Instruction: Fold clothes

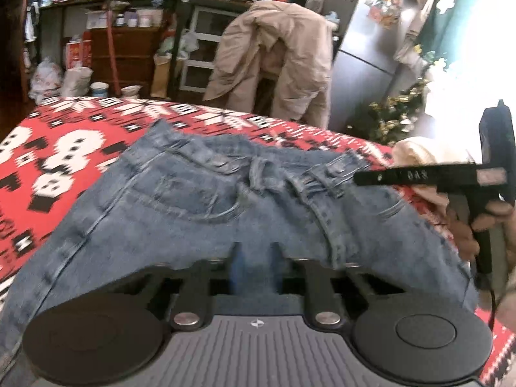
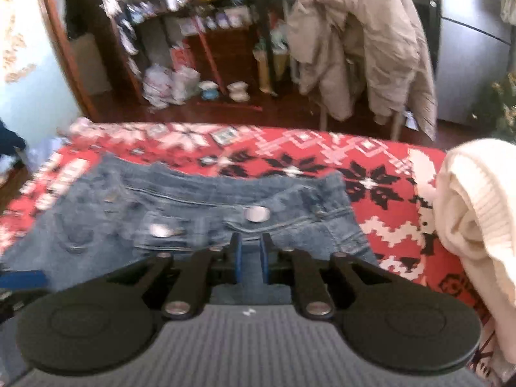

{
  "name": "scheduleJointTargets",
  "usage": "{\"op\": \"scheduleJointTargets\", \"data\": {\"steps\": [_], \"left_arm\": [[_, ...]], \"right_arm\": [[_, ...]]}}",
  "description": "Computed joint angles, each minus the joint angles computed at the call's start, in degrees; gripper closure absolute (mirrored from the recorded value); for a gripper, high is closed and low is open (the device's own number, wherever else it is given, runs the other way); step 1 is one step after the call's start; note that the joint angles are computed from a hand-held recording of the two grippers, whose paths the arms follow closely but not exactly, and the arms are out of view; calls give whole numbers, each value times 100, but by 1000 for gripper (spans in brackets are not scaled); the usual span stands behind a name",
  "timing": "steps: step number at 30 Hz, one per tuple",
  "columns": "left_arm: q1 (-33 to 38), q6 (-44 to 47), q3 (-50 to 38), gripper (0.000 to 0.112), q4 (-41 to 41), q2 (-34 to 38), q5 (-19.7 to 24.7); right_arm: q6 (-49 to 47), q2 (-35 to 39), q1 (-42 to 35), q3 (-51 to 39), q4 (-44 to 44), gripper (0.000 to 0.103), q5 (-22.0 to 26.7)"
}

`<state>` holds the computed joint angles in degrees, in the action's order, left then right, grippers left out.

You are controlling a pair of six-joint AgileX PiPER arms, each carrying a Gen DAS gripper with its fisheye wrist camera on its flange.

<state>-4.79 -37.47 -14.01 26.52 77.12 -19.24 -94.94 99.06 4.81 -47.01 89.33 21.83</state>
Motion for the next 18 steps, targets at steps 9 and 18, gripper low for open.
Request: {"op": "scheduleJointTargets", "data": {"steps": [9,18], "left_arm": [[-599,1751,-1241,104,-1658,1328,295],[-260,378,-2076,107,-179,2027,192]], "right_arm": [[-145,143,1038,107,-80,89,-394],[213,511,1112,-594,31,89,-515]]}}
